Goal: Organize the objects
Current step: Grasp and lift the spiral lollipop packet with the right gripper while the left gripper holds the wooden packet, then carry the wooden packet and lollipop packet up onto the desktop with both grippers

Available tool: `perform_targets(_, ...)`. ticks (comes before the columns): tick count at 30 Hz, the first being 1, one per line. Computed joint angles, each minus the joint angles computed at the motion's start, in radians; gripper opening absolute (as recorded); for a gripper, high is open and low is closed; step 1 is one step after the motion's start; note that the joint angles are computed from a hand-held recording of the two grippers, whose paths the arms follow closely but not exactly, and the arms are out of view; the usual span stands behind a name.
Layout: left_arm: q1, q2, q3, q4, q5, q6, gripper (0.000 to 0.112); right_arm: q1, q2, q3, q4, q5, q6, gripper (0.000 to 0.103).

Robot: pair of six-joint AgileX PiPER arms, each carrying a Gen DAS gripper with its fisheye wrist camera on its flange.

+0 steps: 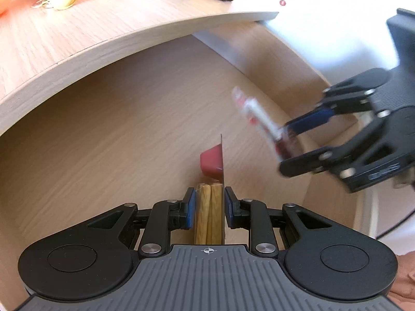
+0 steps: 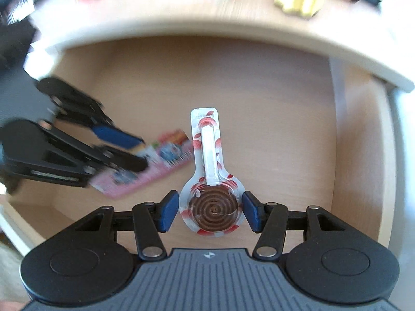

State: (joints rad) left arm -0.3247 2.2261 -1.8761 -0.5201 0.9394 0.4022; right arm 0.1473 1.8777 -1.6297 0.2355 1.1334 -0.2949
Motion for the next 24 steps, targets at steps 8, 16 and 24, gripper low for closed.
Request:
perform_targets(8,0.000,-0.065,0.098,-0.030,-0.073,0.022,0.026,-0.026,0.061,-0.192,0.115,-0.030,-0.013,0.054)
perform_targets(16,0.062,-0.306,0.157,-0.130,-0.214,0.092,0.026,-0.056,-0.071,-0.027,0.259,-0.299,-0.122,0.054)
perform_targets(24,0.156,-0.393,0.130,-0.044,-0.446,-0.039,0.026,-0.073,0.006,-0.264,0.295,-0.370,-0.086,0.054)
